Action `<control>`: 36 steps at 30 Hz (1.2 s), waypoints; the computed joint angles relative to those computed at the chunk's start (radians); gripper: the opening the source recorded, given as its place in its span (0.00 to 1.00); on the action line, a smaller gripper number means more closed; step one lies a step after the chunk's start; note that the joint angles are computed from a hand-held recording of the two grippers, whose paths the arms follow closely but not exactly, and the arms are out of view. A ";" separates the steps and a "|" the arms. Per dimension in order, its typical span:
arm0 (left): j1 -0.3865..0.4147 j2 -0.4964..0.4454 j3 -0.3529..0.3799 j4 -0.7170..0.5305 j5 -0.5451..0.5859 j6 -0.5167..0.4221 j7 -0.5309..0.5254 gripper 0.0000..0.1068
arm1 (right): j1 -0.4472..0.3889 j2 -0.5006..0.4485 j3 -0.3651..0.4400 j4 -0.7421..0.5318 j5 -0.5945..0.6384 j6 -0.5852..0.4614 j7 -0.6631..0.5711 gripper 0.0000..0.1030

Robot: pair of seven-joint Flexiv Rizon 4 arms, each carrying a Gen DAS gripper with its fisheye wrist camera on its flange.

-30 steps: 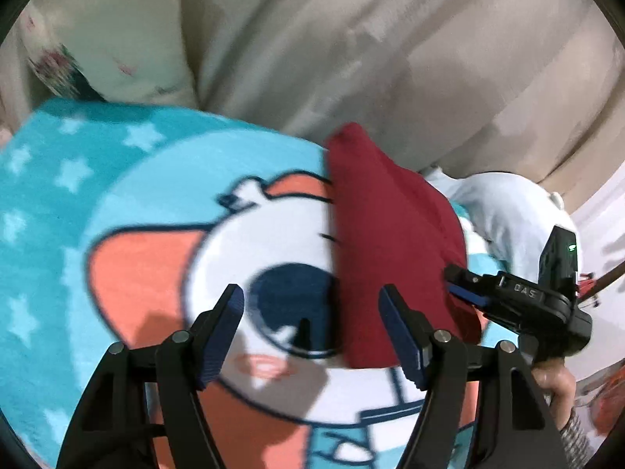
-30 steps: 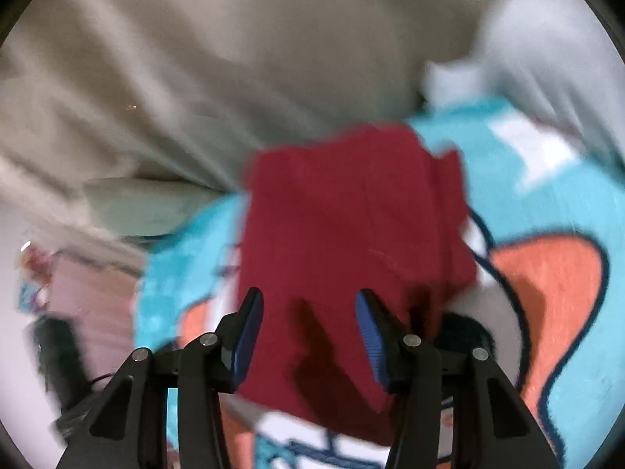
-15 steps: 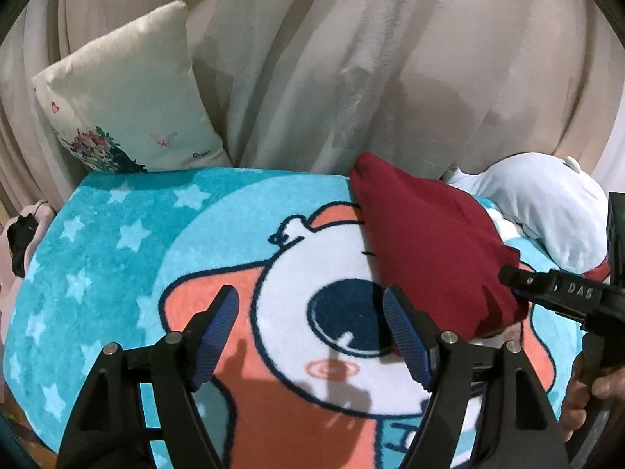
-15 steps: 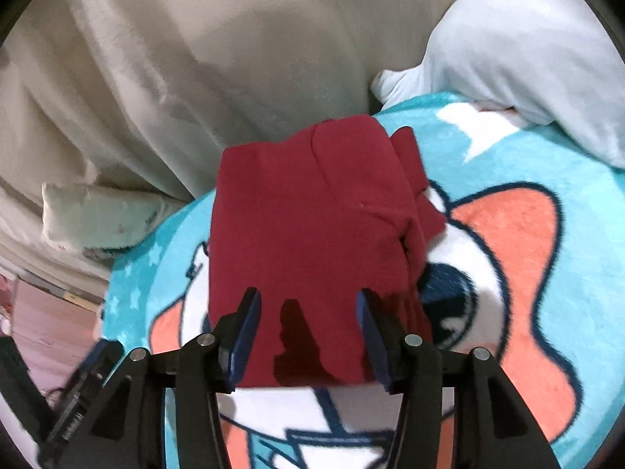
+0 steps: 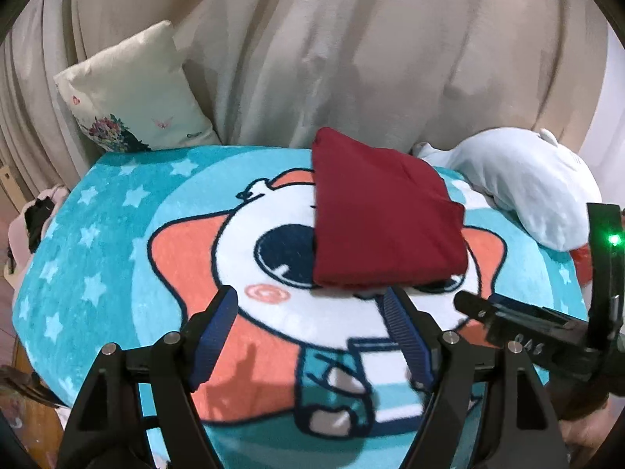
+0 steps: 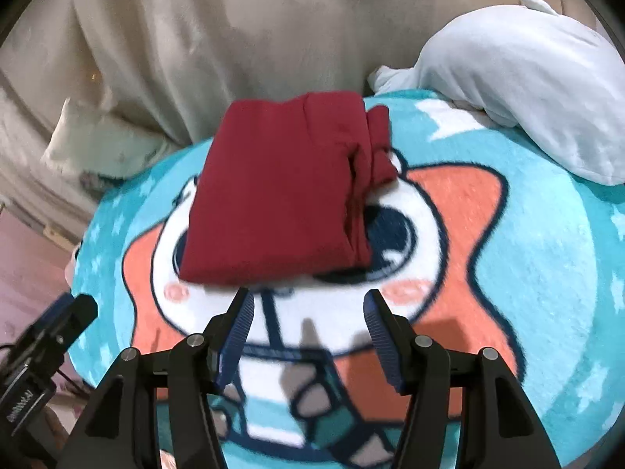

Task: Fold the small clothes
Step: 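Release the folded sweater and withdraw both grippers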

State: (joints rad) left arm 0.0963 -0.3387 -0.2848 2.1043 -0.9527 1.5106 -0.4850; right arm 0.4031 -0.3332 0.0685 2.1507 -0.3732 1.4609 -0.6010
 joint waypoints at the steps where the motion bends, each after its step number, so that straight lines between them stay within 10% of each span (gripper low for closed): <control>1: -0.005 0.010 -0.006 0.014 -0.006 0.016 0.003 0.72 | -0.003 0.002 0.006 0.005 0.003 -0.003 -0.006 0.61; 36: -0.049 0.110 0.042 0.130 0.117 0.047 -0.131 0.72 | 0.018 0.086 -0.009 0.123 -0.155 0.005 0.064 0.66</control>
